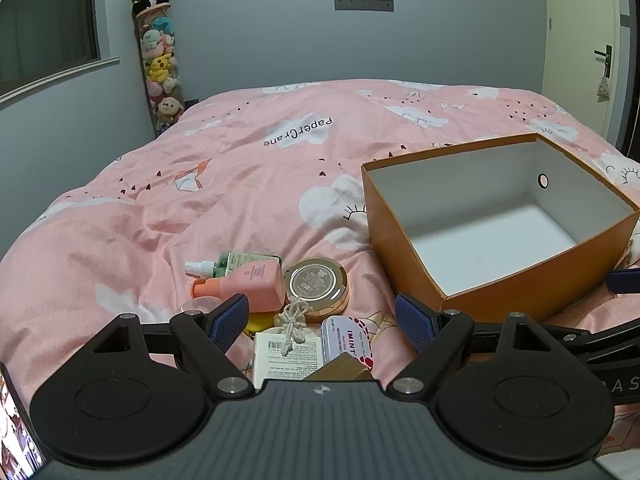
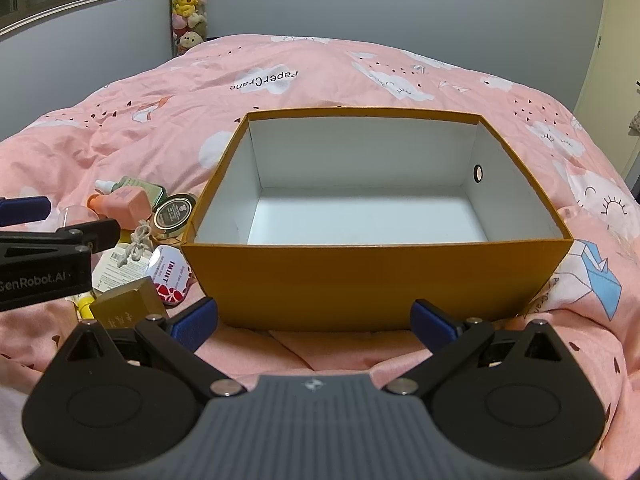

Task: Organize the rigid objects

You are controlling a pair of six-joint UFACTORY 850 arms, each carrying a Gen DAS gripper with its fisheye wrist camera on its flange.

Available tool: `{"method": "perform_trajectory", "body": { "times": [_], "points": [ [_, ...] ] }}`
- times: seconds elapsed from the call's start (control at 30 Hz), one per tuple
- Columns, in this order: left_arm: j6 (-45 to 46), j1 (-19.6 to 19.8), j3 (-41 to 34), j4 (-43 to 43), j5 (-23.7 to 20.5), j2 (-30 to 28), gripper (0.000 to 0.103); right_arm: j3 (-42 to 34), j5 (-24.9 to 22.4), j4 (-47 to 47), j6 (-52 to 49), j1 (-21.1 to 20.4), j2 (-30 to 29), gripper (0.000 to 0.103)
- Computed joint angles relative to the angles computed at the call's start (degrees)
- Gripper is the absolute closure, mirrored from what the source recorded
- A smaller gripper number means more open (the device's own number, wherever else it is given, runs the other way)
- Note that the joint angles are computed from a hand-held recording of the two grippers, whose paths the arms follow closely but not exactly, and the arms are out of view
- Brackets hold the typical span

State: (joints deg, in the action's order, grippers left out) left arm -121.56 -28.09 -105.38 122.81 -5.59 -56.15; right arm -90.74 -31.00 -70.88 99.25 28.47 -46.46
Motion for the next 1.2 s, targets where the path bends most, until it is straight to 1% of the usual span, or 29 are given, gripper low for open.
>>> {"method": "perform_trajectory", "body": {
  "times": [0.37,0.47,0.77,0.83,0.87,0.97,1.03,1.1,1.2],
  "points": [
    [0.29,0.05,0.03,-0.40,0.10,-0.02,0.006,-0.19,-0.09,0.21,0.01,0.01,-0.25,0.003],
    [-1.18,0.11,0.07,1.07,0.12,-0.03,0.006,-0.32,-0.05,0.55,-0.26,-0.04,-0.36,0.003],
    [0.39,0.14,0.09,-0.60,0.29,-0.06,0.006,-0.43,-0.03,1.20,-0.52,-0.08,-0.46,0.003],
    [2.91,0.21,-0.26,-3.20,0.51,-0.27,0.006,-0.46,-0.02,1.50,-0.72,-0.09,-0.44,0.003],
    [2.89,0.21,-0.22,-3.19,0.54,-0.28,0.006,-0.46,0.00,1.55,-0.72,-0.11,-0.44,0.003],
    [7.50,0.21,-0.59,-7.88,0.80,-0.47,0.006,-0.47,0.07,1.88,-0.83,-0.18,-0.45,0.003],
    [14.37,0.23,-1.26,-14.85,1.13,-0.79,0.006,-0.55,0.09,2.11,-0.93,-0.22,-0.51,0.003],
    [18.71,0.18,-1.44,-19.33,1.19,-0.83,0.006,-0.64,0.11,2.32,-1.12,-0.24,-0.57,0.003],
    [19.01,0.16,-1.50,-19.64,1.15,-0.88,0.006,-0.76,0.16,2.70,-1.38,-0.28,-0.66,0.003]
  ]
}}
